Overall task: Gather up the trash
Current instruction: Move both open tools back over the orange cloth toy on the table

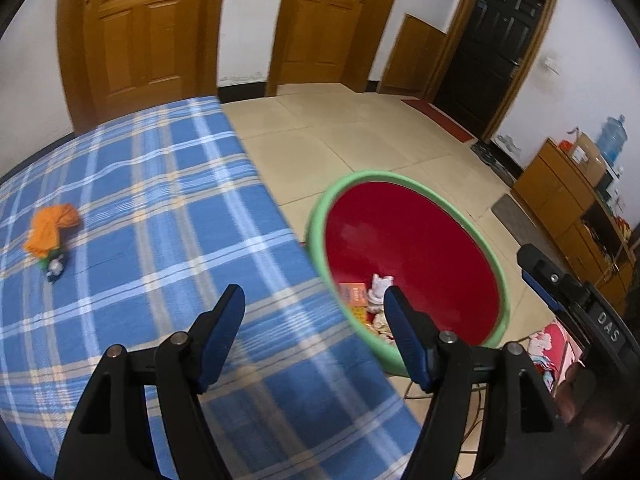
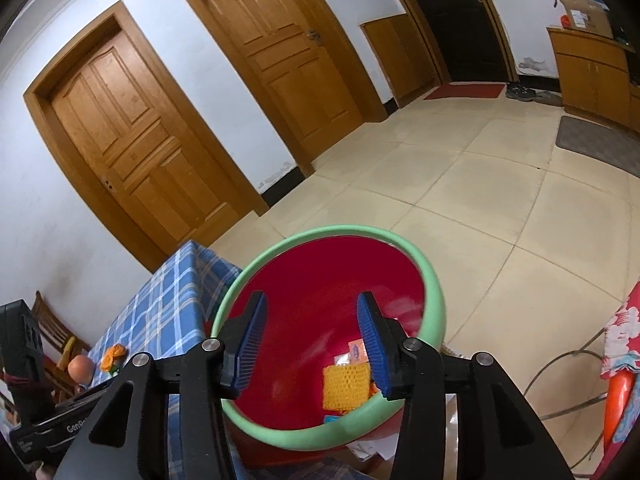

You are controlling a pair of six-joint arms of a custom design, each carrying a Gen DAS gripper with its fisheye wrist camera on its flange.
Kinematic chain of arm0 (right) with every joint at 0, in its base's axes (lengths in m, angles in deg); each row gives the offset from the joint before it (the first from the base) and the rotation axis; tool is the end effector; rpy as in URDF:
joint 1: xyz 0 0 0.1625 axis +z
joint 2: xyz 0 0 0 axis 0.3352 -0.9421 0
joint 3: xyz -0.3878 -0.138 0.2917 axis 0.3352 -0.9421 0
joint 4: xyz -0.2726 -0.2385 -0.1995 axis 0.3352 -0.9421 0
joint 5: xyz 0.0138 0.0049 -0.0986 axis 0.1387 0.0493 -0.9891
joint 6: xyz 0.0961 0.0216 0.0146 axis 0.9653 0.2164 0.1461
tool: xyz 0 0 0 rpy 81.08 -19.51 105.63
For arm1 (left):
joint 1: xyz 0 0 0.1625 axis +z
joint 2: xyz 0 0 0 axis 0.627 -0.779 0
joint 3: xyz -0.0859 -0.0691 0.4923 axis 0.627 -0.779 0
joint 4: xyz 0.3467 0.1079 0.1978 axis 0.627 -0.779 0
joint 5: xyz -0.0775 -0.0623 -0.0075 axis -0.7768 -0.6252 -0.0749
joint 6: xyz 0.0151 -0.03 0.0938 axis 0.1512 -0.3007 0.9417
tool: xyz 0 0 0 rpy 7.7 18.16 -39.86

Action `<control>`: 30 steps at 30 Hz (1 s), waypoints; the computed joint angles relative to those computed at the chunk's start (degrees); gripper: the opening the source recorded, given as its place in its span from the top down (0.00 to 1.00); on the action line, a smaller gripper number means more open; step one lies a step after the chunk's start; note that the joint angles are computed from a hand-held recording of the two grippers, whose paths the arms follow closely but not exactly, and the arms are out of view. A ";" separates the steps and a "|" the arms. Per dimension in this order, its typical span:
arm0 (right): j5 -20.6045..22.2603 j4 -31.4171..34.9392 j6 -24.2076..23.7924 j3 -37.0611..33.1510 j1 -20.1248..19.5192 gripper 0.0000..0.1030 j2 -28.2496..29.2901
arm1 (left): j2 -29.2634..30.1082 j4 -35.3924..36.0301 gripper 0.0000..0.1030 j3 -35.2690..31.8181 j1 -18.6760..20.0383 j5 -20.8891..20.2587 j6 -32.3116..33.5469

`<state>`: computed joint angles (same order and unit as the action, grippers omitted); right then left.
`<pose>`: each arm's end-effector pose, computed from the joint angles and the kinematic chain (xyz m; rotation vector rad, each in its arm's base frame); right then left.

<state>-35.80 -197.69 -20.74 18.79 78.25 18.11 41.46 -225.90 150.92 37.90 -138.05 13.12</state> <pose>0.1873 -0.7362 -0.0022 -0.1617 -2.3539 1.4384 -0.0229 -0.8453 0.1613 0.6780 2.5529 -0.6430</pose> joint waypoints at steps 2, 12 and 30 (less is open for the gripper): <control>0.54 0.90 -0.29 -0.50 0.37 0.52 0.31 | -0.38 -0.87 0.31 0.25 0.22 1.02 -0.43; 1.39 4.89 -2.47 -4.66 2.41 0.47 2.59 | -2.18 -5.20 0.26 0.82 1.72 5.01 -2.16; 2.94 14.90 -6.56 -14.44 5.76 0.45 7.28 | -4.29 -12.23 0.23 -0.99 4.43 10.04 0.20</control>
